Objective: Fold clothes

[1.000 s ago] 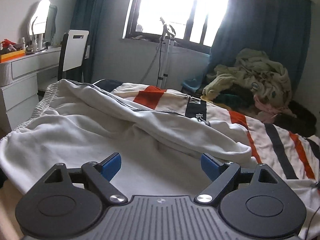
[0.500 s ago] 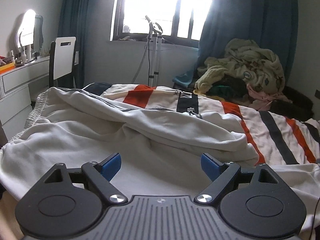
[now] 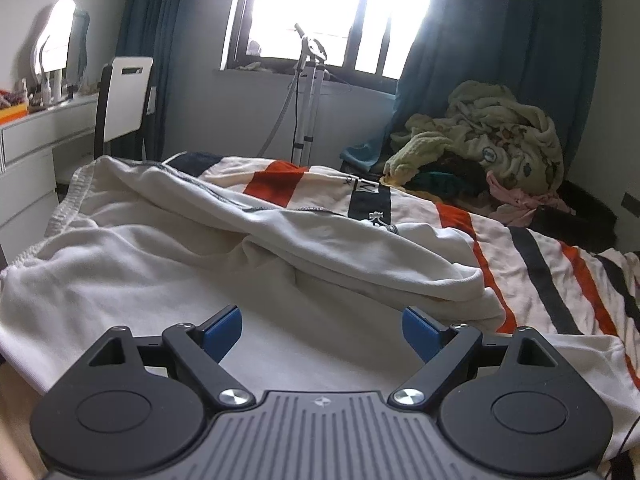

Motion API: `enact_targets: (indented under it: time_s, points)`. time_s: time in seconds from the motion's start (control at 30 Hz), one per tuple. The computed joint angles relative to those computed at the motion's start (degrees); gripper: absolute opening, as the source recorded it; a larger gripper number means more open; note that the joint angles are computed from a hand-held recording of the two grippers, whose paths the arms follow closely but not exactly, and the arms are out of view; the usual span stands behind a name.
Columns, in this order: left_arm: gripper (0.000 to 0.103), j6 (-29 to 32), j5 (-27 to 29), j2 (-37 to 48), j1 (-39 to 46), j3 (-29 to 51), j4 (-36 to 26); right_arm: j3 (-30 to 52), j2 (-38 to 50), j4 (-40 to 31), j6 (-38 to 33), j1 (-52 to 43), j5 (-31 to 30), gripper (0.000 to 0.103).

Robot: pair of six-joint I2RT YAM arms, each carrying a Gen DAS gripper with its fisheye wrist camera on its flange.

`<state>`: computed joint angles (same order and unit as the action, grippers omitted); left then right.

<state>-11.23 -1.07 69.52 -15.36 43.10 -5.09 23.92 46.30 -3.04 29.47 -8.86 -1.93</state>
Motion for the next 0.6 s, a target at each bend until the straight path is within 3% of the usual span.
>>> enact_targets:
  time_s: [0.23, 0.6]
  points:
    - [0.089, -0.3, -0.9, 0.6, -0.7, 0.2, 0.3, 1.5, 4.2, -0.1, -2.3, 7.3, 3.1, 0.074]
    - [0.089, -2.7, -0.4, 2.2, -0.3, 0.9, 0.6, 0.8, 2.4, 0.1, -2.5, 7.5, 2.8, 0.074]
